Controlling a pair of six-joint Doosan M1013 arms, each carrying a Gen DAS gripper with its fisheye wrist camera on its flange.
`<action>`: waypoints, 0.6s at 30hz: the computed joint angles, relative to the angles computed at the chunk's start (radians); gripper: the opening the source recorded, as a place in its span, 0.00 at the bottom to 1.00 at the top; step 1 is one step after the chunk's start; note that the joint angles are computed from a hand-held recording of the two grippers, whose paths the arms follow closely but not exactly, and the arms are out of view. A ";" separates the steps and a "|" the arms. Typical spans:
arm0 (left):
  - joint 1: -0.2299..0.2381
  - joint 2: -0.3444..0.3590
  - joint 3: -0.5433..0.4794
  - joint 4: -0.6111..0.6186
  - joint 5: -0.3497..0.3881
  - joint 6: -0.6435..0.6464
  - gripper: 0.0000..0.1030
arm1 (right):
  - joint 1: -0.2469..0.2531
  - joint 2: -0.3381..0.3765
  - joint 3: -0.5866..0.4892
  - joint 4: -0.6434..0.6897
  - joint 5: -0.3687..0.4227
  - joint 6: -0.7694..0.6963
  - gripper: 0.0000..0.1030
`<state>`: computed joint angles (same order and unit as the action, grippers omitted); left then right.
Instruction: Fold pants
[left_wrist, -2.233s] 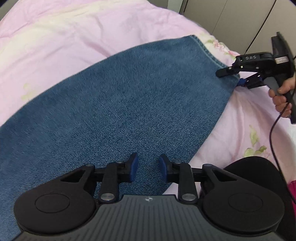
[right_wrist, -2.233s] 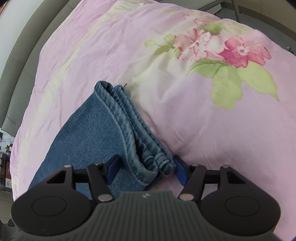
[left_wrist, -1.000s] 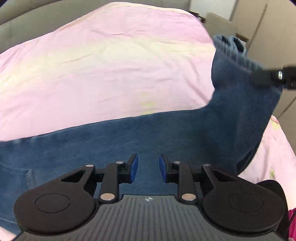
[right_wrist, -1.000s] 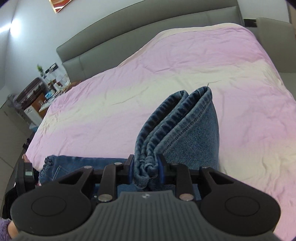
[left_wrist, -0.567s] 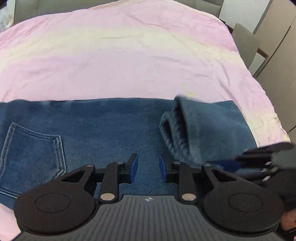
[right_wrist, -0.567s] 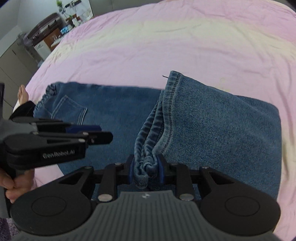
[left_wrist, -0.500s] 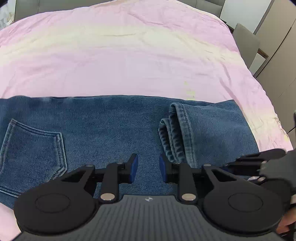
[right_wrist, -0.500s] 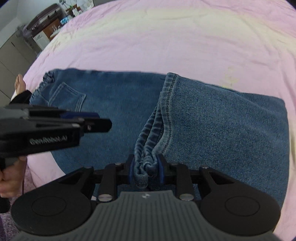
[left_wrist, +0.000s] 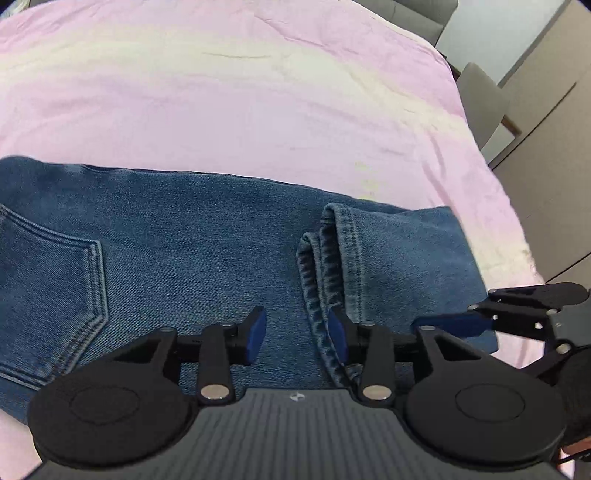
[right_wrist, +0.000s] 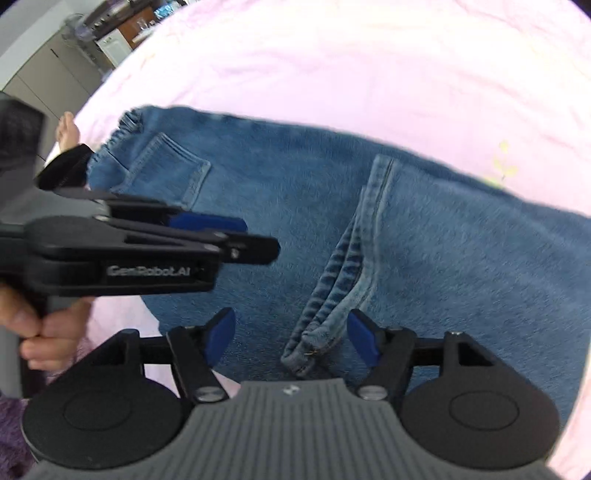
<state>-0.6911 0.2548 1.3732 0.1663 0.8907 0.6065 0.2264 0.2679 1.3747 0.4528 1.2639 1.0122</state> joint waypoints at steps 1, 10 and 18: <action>0.002 0.001 -0.001 -0.007 -0.006 -0.004 0.47 | -0.010 -0.008 0.001 -0.002 -0.014 -0.012 0.67; 0.027 0.001 0.031 -0.102 -0.155 -0.076 0.65 | -0.077 -0.017 -0.002 -0.148 -0.174 0.015 0.62; 0.060 0.018 0.058 -0.235 -0.235 -0.118 0.74 | -0.117 0.004 0.014 -0.059 -0.163 -0.076 0.43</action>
